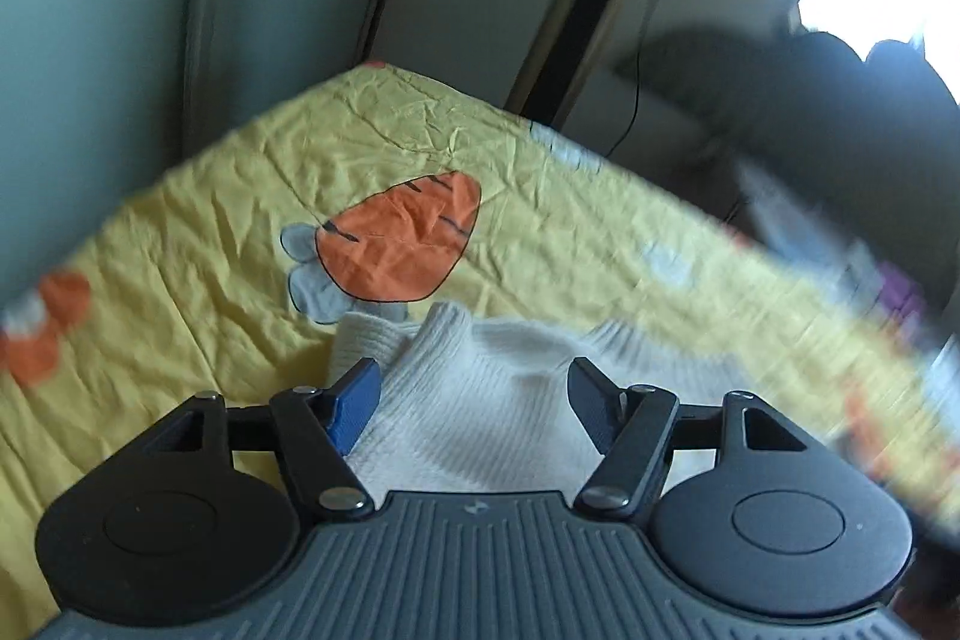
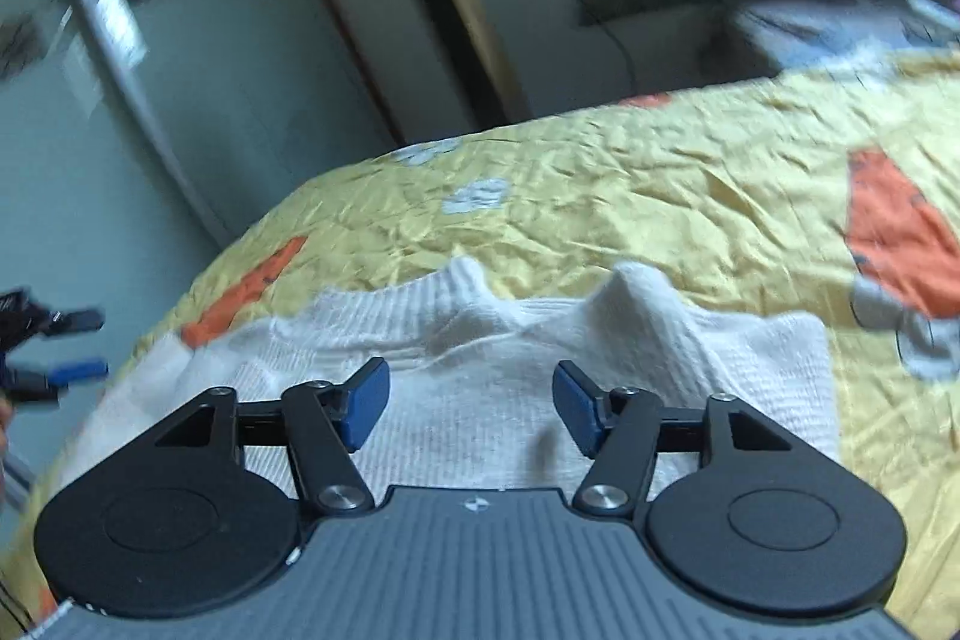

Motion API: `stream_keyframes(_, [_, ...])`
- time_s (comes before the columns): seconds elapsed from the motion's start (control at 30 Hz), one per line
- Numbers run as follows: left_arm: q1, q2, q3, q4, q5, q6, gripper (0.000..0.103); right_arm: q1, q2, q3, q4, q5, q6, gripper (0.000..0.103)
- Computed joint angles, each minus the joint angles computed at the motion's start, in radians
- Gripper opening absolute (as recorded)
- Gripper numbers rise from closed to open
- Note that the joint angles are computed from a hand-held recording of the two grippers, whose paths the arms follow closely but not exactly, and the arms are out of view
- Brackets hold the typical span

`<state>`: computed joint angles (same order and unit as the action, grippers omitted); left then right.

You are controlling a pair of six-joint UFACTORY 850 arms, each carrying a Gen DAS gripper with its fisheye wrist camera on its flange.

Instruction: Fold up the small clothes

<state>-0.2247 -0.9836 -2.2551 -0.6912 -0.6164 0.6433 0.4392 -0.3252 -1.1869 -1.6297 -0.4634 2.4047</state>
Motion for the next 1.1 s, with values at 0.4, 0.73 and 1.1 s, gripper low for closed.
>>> stream_keyframes(0.4, [-0.089,0.085,0.218,0.658,0.274,-0.325,0.068,0.067,-0.103,-0.159,0.344,-0.212,-0.578,0.088])
stream_keyframes(0.73, [-0.072,0.175,0.355,0.580,0.316,-0.272,0.069,0.096,-0.098,-0.157,0.403,-0.179,-0.558,0.098])
stream_keyframes(1.1, [-0.040,0.262,0.503,0.473,0.369,-0.122,0.076,0.154,-0.150,-0.233,0.495,-0.243,-0.702,0.099])
